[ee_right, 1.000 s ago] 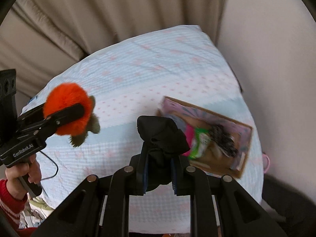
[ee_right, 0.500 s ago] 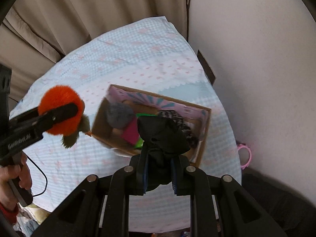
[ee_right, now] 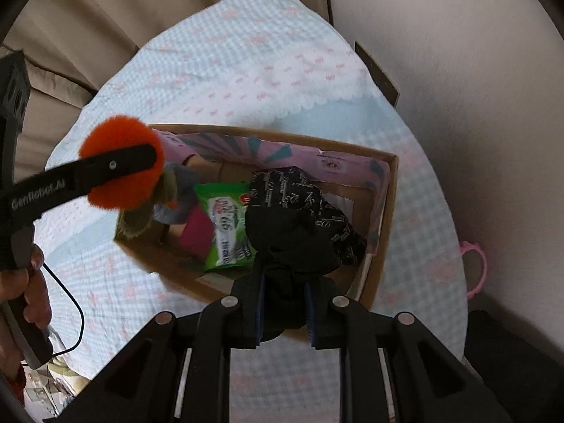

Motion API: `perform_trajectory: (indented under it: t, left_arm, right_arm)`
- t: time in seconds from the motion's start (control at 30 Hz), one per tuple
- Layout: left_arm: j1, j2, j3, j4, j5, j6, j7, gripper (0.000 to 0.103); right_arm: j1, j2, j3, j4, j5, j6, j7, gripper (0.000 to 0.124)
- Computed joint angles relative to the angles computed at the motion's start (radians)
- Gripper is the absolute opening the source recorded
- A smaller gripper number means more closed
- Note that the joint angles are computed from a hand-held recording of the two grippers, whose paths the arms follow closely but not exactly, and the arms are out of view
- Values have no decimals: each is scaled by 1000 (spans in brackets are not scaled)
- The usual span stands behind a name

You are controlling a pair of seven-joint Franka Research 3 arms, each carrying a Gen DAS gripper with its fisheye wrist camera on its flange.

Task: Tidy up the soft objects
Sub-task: 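Carry the pompom and black plush into the box and release both, then lift both tools away from the filled box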

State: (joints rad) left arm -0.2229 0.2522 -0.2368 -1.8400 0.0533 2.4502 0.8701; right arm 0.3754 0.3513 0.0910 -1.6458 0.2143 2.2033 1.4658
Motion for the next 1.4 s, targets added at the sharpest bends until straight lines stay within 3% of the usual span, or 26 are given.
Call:
perform_trajectory:
  t: [0.1,0.17,0.2,0.23,0.27,0.3,0.33,0.37,0.9,1.07,1.4]
  left_arm:
    - [4,59,2,57,4,-40,27,35]
    - [6,89,3,89,0,-70,32,37]
    - [3,99,7,103,9,-86,29,49]
    - [1,104,8,109,17,-95,30,62]
    - [0,103,9,108,24,-96,29,98]
    - [-1,100,10,104,29,-96,29,103]
    - [-8,88,17,85,52,-79,14,103]
    - [-6,84,16,80,52,-83,15,103]
    - [-7,-110,13,-80,72,-71,-45,103]
    - [-21,-244,7,-149,119,-76,-94,103]
    - [-35,-601,-25,-247,204,-182,-154,103]
  right_arm:
    - [-1,39,5,25,12,0,-14,17]
    - [2,61,7,41,11,-5,-26,25]
    - [4,68,8,41,12,2,-30,29]
    - [6,73,9,41,13,7,-35,46]
    - [6,77,11,43,16,8,-43,67]
    - [4,79,14,40,25,13,-55,76]
    - [2,84,17,39,34,17,-66,91]
    - [0,84,20,35,43,18,-76,98]
    - [19,-43,16,-113,45,159,-52,98]
    - [28,-135,22,-173,39,203,-22,98]
    - [57,-407,54,-285,-69,260,175,98]
